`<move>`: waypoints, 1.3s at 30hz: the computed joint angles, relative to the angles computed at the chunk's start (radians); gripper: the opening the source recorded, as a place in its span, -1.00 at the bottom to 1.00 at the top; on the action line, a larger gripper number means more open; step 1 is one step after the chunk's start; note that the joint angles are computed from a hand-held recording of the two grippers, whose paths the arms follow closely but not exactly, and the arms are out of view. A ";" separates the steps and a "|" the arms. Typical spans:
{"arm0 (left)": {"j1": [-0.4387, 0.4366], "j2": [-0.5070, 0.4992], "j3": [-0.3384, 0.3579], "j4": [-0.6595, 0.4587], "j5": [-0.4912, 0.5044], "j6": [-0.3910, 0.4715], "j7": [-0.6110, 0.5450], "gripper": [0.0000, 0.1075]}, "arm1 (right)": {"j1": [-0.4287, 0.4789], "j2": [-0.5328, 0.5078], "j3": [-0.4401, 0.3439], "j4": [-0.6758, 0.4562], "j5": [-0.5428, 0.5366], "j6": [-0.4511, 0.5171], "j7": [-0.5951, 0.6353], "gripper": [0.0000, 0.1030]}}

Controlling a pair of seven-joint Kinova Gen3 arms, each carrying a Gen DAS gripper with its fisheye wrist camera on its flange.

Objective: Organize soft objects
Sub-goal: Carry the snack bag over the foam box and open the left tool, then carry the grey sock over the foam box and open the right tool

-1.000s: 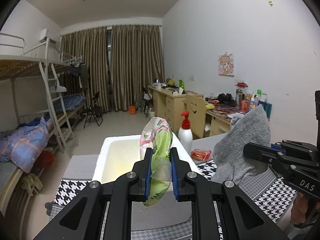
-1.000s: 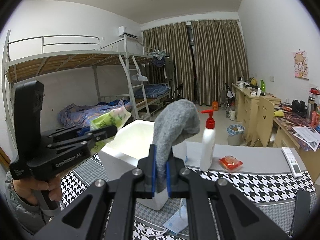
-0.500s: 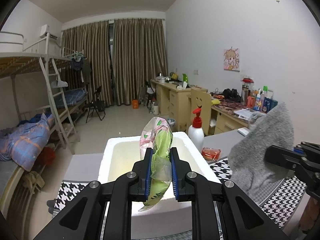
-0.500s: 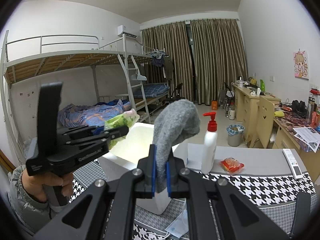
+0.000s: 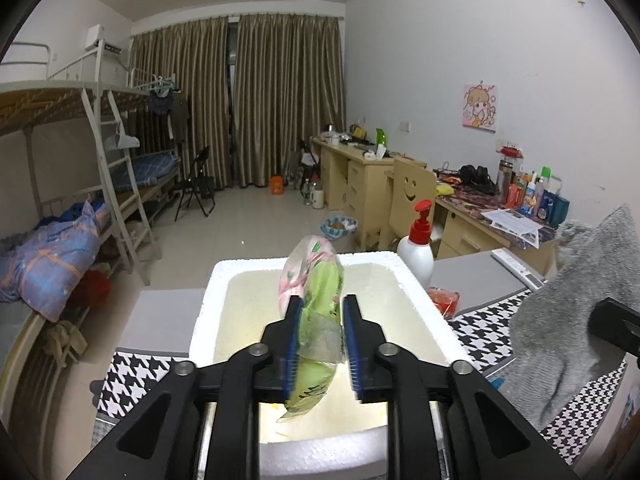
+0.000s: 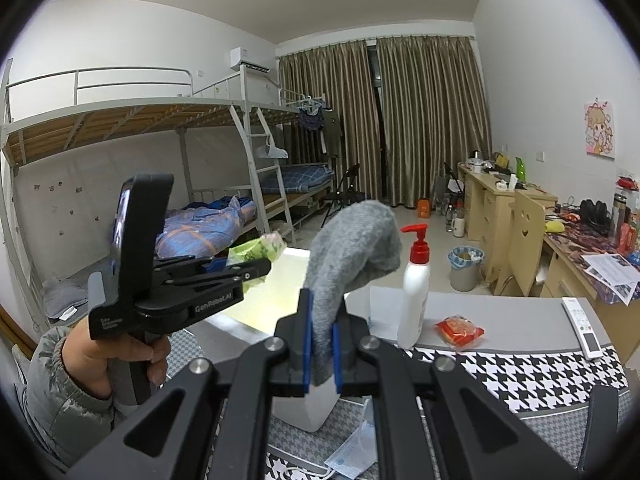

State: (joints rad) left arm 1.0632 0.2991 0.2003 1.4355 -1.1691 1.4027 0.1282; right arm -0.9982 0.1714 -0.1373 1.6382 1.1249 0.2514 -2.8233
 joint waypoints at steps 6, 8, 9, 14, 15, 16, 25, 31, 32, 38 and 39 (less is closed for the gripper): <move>-0.003 -0.004 0.000 0.006 0.004 -0.005 0.003 0.35 | -0.005 0.001 -0.005 -0.010 -0.013 0.022 0.014 -0.79; 0.000 -0.009 0.001 0.014 0.002 0.002 0.018 0.71 | 0.001 0.002 -0.011 -0.012 -0.026 0.023 0.028 -0.79; 0.003 -0.007 0.002 0.012 -0.001 0.012 0.024 0.78 | -0.002 0.001 -0.006 -0.009 -0.019 0.019 0.021 -0.79; 0.015 -0.006 0.010 0.008 -0.003 0.051 0.028 0.90 | -0.001 0.003 -0.013 -0.017 -0.034 0.023 0.041 -0.78; 0.018 -0.005 0.011 0.007 -0.004 0.062 0.029 0.90 | -0.003 0.003 -0.012 -0.019 -0.035 0.024 0.044 -0.78; 0.021 -0.005 0.011 0.006 -0.006 0.069 0.031 0.90 | -0.007 0.002 -0.010 -0.020 -0.031 0.024 0.042 -0.78; 0.051 -0.003 0.018 -0.001 -0.027 0.135 0.045 0.90 | -0.015 0.008 -0.008 -0.035 -0.020 0.026 0.049 -0.78; 0.082 0.010 0.018 -0.021 -0.030 0.209 0.056 0.90 | -0.023 0.020 -0.008 -0.058 -0.048 0.030 0.089 -0.78; 0.085 0.008 0.019 -0.018 -0.030 0.212 0.067 0.90 | -0.024 0.022 -0.008 -0.062 -0.058 0.031 0.100 -0.78; 0.108 0.003 0.021 -0.005 -0.031 0.283 0.166 0.90 | -0.043 0.035 0.010 -0.080 -0.077 0.026 0.129 -0.78; 0.106 -0.007 0.024 0.004 -0.021 0.284 0.192 0.90 | -0.041 0.038 0.007 -0.087 -0.093 0.029 0.147 -0.78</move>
State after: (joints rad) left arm 1.1688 0.2917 0.2244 1.4400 -1.1898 1.6871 0.3204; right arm -1.0395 0.2091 -0.1304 1.5507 1.0323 0.2806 -2.6768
